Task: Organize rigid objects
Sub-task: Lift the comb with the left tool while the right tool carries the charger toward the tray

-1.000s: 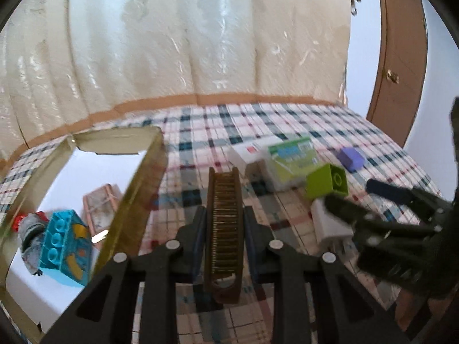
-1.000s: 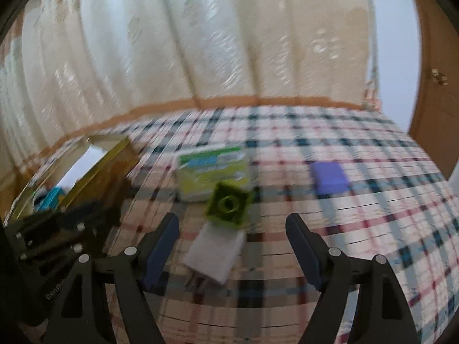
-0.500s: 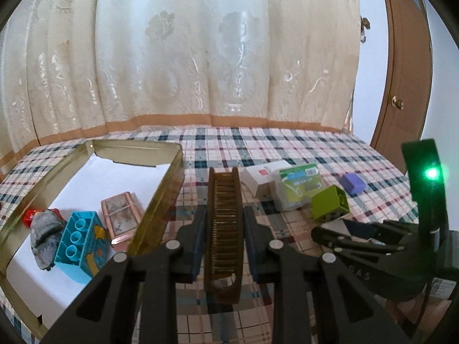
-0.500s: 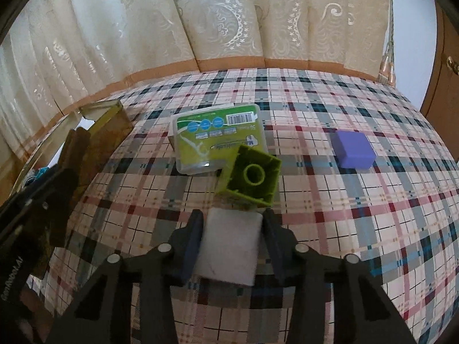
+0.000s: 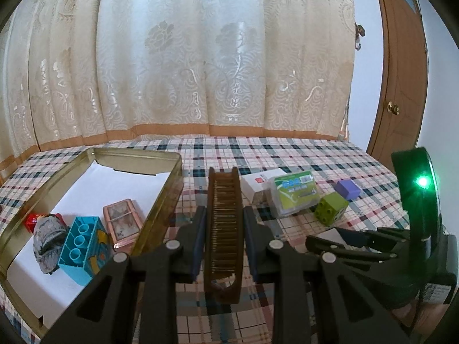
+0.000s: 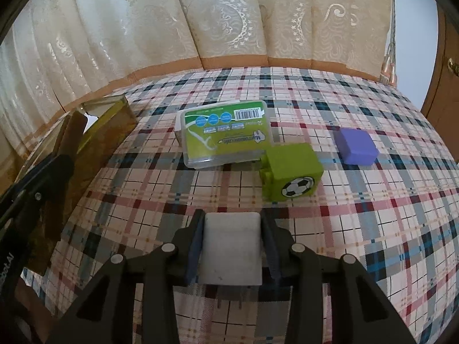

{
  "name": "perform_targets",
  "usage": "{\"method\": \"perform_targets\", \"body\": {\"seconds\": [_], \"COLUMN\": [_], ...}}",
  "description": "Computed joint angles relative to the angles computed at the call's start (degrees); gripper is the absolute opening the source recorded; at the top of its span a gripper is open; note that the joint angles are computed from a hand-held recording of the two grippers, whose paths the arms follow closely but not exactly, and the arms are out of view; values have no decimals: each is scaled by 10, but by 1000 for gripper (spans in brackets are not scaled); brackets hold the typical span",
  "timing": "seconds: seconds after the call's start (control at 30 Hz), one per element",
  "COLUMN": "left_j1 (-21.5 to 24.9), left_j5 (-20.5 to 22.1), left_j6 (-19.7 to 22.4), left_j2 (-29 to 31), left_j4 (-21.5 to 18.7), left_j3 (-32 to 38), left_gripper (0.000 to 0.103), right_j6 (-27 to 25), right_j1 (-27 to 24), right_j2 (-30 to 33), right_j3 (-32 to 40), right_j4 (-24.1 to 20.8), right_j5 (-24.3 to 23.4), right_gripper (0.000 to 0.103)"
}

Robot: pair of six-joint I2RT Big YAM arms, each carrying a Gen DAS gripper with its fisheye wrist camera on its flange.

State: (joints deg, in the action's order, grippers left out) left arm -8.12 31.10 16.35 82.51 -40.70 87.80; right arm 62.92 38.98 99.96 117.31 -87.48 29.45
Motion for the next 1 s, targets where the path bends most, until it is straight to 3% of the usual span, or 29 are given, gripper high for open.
{"method": "perform_targets", "body": {"seconds": [0.33,0.7,1.0], "left_j1": [0,1,4], "left_j5": [1,6,11], "left_j6": [-2,-4,-7], "left_j2": [-1,-4,-11], "left_j4": [2,10,22], "left_j3": [-2,-5,-13], "left_gripper": [24,24,24], "right_j6": [-11,-32,-81], "right_j1": [10,55,84], "right_j2": [3,-36,-32], "right_j3": [6,-30,-20], "right_j4": [3,88,122], "right_j5": [8,154,247], "right_gripper": [41,40,40]}}
